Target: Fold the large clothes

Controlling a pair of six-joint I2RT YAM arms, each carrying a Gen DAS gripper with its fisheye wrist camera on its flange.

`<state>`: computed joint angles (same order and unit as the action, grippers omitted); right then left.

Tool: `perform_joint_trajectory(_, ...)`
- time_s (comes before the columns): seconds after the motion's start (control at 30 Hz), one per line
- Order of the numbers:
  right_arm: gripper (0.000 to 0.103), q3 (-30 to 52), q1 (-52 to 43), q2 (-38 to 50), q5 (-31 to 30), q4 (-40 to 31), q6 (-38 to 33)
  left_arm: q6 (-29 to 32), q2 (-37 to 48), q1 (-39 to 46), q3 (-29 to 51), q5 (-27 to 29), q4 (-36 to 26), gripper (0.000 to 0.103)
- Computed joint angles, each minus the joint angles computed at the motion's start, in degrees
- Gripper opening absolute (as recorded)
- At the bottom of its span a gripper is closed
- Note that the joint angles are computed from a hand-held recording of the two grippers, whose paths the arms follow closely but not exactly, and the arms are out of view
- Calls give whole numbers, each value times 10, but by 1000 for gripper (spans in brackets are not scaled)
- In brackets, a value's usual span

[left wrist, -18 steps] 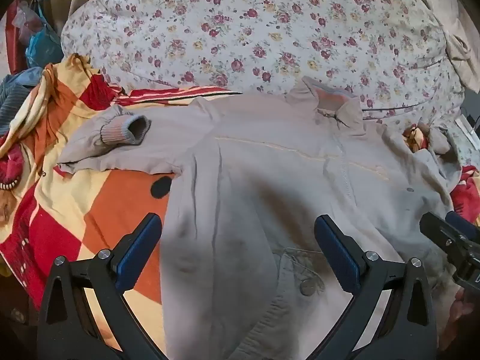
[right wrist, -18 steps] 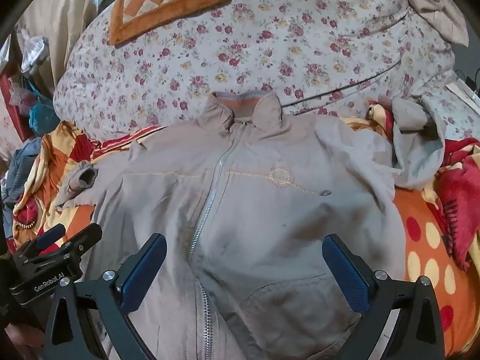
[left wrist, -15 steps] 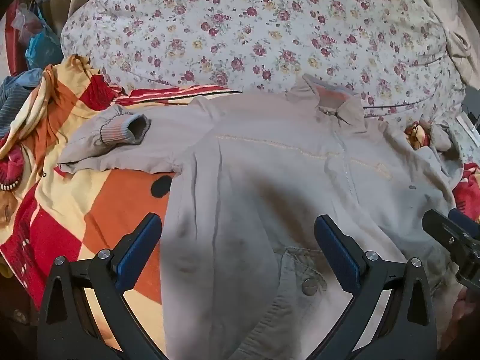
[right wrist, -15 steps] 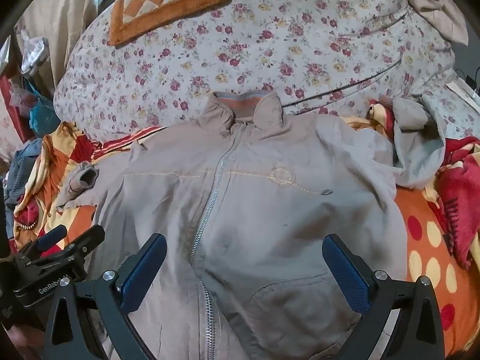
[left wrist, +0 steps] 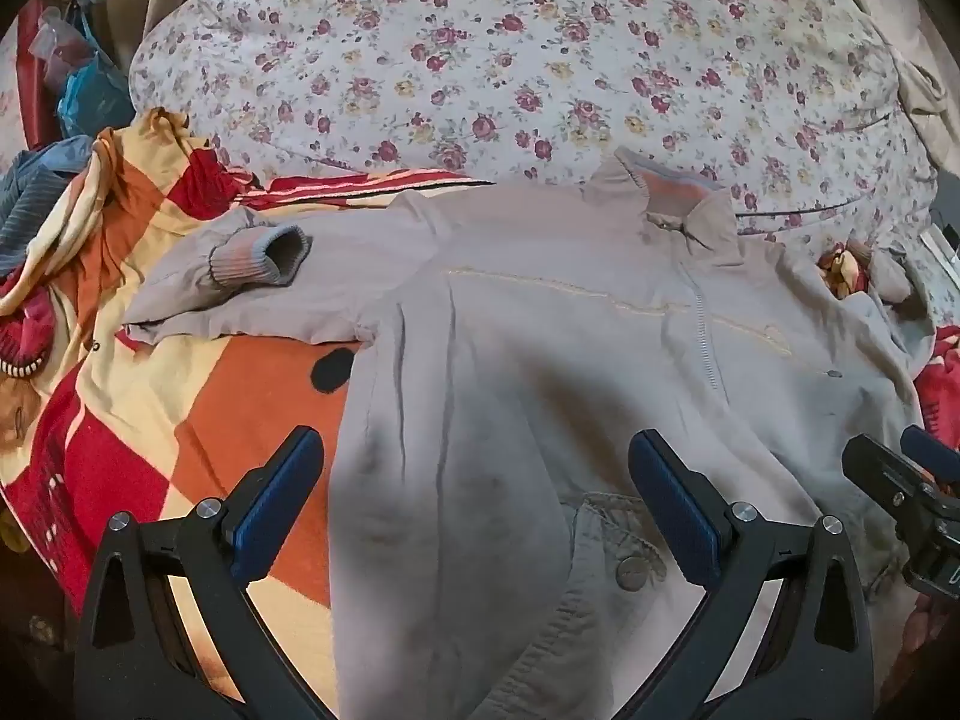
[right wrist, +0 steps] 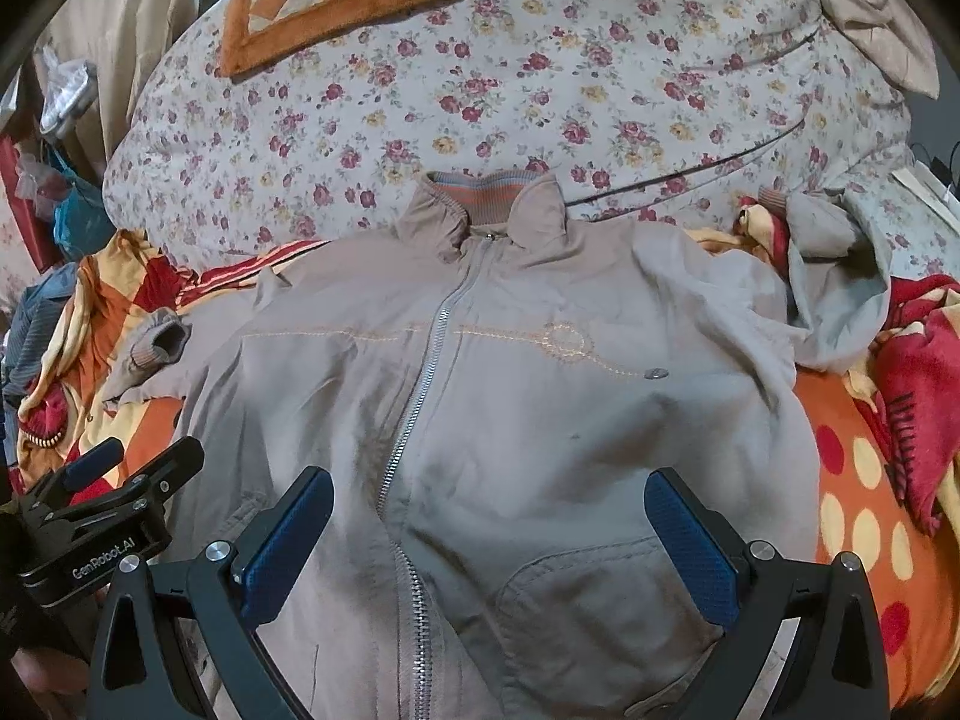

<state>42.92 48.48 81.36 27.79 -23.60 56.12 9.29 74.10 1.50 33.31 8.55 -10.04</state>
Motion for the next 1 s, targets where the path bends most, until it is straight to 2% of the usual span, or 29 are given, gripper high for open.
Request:
perform_joint_trajectory(0.37, 103, 23, 19, 12, 14, -28, 6, 6, -10, 5, -8, -1, 7, 102)
perform_joint_trajectory(0.77, 103, 27, 31, 22, 38, -20, 13, 11, -13, 12, -14, -4, 12, 102)
perform_joint_trajectory(1.0, 103, 31, 17, 23, 0, -22, 7, 13, -8, 13, -13, -6, 17, 102)
